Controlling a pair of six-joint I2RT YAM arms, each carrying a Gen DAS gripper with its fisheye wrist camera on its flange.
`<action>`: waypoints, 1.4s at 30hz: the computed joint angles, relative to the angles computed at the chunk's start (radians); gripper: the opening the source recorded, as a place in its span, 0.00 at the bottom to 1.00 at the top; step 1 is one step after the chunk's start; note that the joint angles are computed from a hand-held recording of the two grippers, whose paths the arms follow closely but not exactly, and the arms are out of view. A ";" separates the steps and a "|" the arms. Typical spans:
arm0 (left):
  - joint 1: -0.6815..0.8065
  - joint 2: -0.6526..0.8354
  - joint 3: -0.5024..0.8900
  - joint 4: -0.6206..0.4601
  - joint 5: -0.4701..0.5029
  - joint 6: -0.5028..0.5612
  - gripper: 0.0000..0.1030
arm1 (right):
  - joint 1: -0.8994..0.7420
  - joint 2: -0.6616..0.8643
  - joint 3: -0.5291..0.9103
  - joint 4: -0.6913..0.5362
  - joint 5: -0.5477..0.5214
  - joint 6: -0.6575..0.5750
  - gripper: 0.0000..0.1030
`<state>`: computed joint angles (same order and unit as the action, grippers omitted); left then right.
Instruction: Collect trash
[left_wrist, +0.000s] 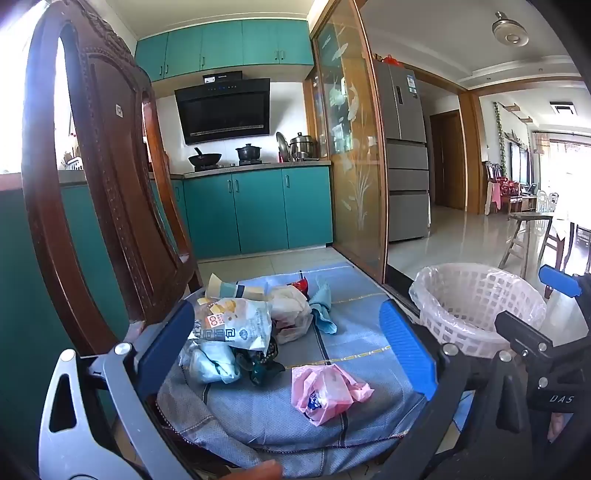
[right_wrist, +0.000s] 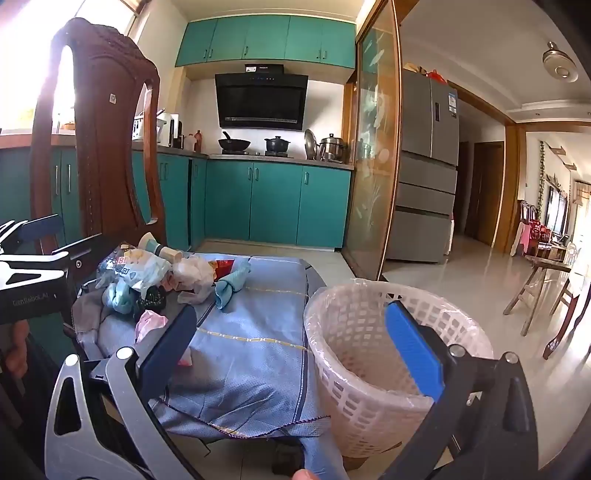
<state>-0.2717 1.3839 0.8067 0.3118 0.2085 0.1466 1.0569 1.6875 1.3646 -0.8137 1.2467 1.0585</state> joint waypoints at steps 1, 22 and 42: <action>0.000 0.000 0.001 -0.003 0.000 0.002 0.97 | 0.000 -0.001 -0.001 0.001 -0.001 0.005 0.97; -0.001 0.018 0.001 0.014 -0.007 0.012 0.97 | -0.020 0.006 -0.005 0.040 -0.018 -0.037 0.97; -0.001 0.023 -0.003 0.021 -0.009 0.018 0.97 | -0.017 0.010 -0.004 0.032 -0.013 -0.032 0.97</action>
<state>-0.2730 1.4068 0.8034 0.3325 0.1992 0.1644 1.0399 1.6971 1.3604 -0.7821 1.2332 1.0266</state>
